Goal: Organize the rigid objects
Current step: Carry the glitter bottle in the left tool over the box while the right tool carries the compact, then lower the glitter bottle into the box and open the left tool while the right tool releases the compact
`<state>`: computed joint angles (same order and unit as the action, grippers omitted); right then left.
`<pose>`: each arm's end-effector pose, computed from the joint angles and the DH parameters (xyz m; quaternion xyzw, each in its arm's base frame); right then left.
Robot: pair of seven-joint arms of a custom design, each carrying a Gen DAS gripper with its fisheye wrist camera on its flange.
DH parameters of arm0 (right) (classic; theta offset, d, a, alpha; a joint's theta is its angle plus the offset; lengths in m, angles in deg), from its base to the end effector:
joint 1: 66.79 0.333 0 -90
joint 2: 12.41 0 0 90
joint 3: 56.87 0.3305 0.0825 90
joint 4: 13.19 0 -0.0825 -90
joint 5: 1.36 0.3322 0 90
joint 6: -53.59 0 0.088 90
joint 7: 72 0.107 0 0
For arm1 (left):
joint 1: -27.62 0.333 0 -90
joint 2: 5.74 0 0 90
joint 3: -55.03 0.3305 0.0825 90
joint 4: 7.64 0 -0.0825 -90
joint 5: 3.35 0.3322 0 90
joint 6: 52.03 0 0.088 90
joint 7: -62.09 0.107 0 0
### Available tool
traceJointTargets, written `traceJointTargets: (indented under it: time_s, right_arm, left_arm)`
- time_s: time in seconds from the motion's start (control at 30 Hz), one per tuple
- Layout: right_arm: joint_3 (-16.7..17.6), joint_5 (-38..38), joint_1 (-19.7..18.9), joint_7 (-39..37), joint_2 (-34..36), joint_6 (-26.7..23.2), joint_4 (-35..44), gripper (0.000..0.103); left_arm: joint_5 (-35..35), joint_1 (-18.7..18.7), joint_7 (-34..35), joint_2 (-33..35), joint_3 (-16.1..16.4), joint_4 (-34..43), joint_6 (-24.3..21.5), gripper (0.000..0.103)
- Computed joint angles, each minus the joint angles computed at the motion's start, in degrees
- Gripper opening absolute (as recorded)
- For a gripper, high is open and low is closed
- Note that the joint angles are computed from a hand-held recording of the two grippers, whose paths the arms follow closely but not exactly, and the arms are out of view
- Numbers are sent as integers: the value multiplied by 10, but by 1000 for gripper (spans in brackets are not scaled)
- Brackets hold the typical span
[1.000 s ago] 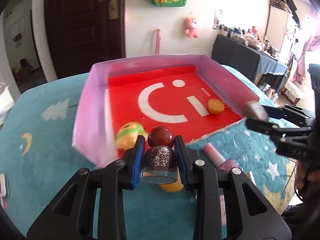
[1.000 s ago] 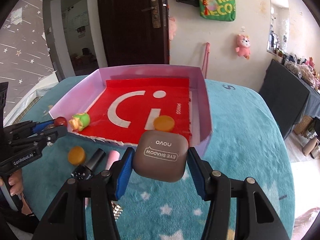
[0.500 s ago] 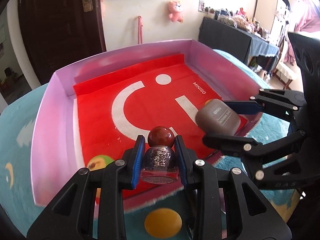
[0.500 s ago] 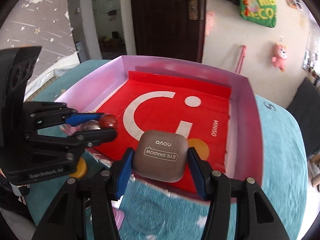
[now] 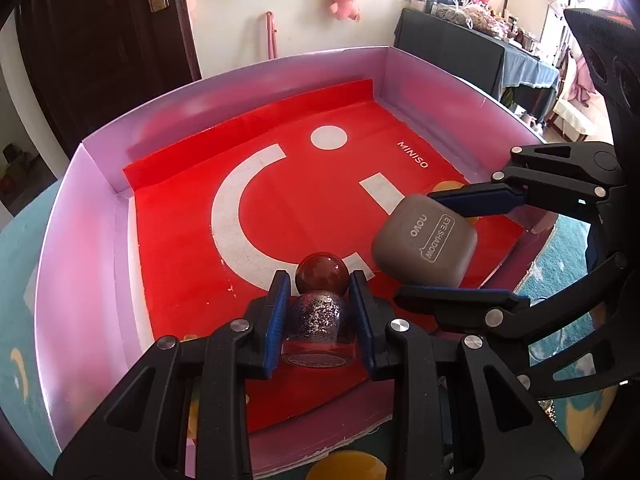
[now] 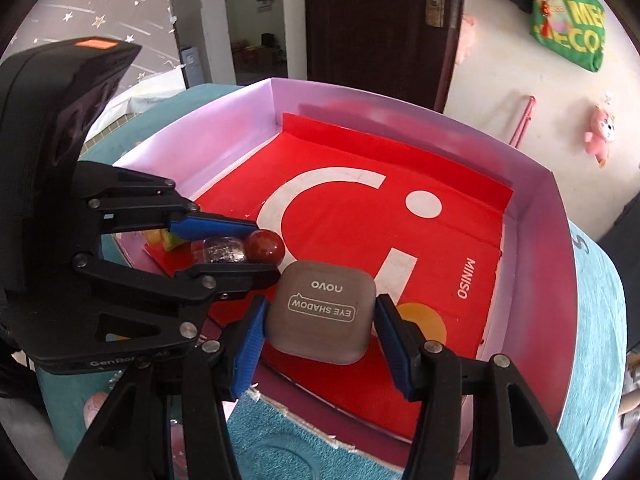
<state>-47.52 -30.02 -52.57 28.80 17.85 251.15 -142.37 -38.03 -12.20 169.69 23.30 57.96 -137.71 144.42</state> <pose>0.4893 0.2670 0.2680 -0.8563 0.3971 -0.1300 0.3036 0.4735 -0.2760 0.2639 -0.5533 0.7734 -0.2532 0.1779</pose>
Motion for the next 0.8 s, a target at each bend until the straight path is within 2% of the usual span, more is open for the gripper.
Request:
traceJointTargets:
  time_s: [0.07,0.17,0.27,0.37,0.63,0.8]
  right_arm:
    - [11,-10,-11,-4,2,-11,6,57]
    - [53,-28,-53,-7,11,-41,22,57]
    - [53,-28,-49,-22,13,-53,29,57]
    - [91,-27,-81,-36,23,-80,43,57]
    - [85,6,-66,-73,35,-95,58,56]
    - [97,20,-75,-89,40,-102,62,56]
  left_arm:
    - [-2,-6,1,0,8,1,-5,29]
    - [-2,-14,2,1,19,4,-12,29]
    - [5,-7,-4,1,16,5,-17,29]
    - [17,7,-11,2,6,6,-19,29]
    - [42,24,-18,1,-6,4,-19,29]
    - [52,32,-21,1,-11,5,-20,29]
